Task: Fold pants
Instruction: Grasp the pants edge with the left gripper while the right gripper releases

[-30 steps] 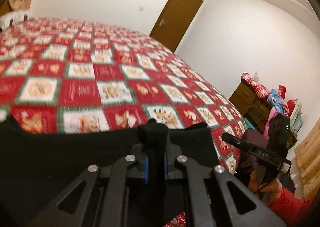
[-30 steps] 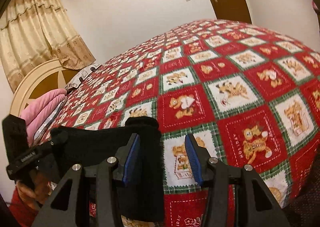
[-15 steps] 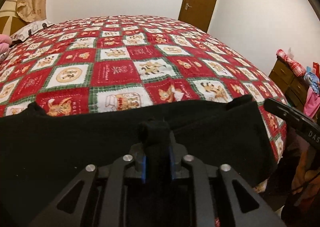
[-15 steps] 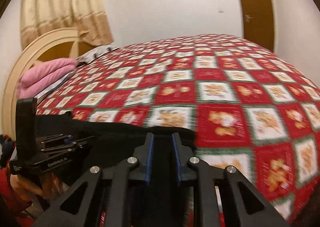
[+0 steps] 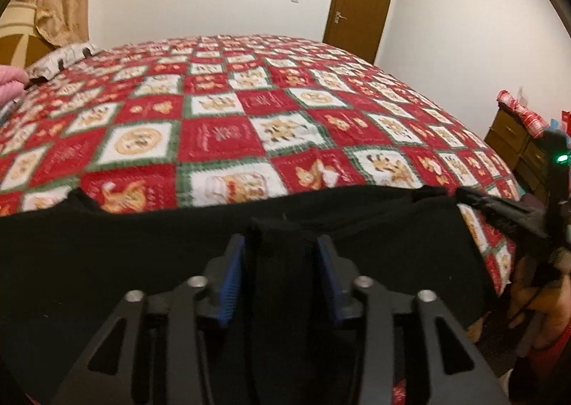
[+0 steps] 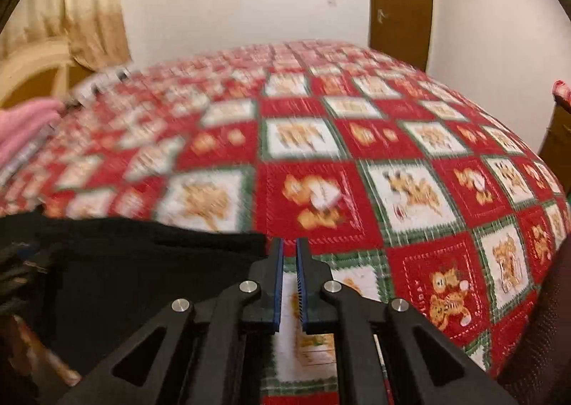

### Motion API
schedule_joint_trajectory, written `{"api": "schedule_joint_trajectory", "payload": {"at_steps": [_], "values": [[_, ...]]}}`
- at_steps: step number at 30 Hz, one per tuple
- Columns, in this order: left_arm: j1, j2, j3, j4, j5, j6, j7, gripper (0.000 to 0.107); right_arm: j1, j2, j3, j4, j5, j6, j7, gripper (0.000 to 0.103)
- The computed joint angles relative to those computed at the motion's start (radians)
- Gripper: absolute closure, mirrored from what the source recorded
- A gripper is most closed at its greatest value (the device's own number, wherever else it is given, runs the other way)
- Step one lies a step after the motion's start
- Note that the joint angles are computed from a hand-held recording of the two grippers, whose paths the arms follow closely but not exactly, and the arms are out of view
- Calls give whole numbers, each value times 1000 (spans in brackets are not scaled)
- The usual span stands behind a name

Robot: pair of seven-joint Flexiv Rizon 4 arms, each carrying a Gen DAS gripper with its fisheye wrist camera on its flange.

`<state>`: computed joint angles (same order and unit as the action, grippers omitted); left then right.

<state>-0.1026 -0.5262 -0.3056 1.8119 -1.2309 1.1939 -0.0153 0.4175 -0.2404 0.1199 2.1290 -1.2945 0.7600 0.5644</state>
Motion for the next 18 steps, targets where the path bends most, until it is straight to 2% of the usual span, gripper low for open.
{"api": "schedule_joint_trajectory", "payload": {"at_steps": [2,4,5,6,7,9,11,12,13,14,15,16,18], "values": [[5,-9,9,-11,24,-31,-36,43,5,-1,-6,-15,-113,30,-19,94],[4,-16,9,-16,39,-37,-65,39,-24,-39,-18,-54,-177,161,-70,94],[4,-13,3,-13,34,-30,-59,36,-34,-67,-29,-75,-160,244,-113,94],[1,-9,6,-10,49,-36,-63,35,-43,-96,-13,-93,-78,261,-202,94],[2,-5,7,-6,63,-43,-60,35,-24,-107,-6,-101,17,214,-285,93],[4,7,-4,8,49,-21,-13,35,22,-85,-19,-79,115,73,-321,93],[4,13,-21,18,-6,23,59,32,16,-45,-18,-35,149,50,-243,93],[1,9,-17,15,-10,27,62,29,17,-26,-16,-15,175,13,-215,91],[-4,3,-9,11,-2,28,52,27,11,-12,-13,7,187,7,-197,75],[-10,-6,1,5,19,27,26,27,0,1,-16,28,172,29,-163,69],[-13,-13,3,2,29,33,12,27,-19,22,-22,59,129,82,-101,66],[-8,-12,-13,7,4,53,40,27,-37,37,-28,78,76,134,-41,66],[-15,-8,-28,19,-26,102,101,27,-48,58,-30,90,-48,154,77,66]]}}
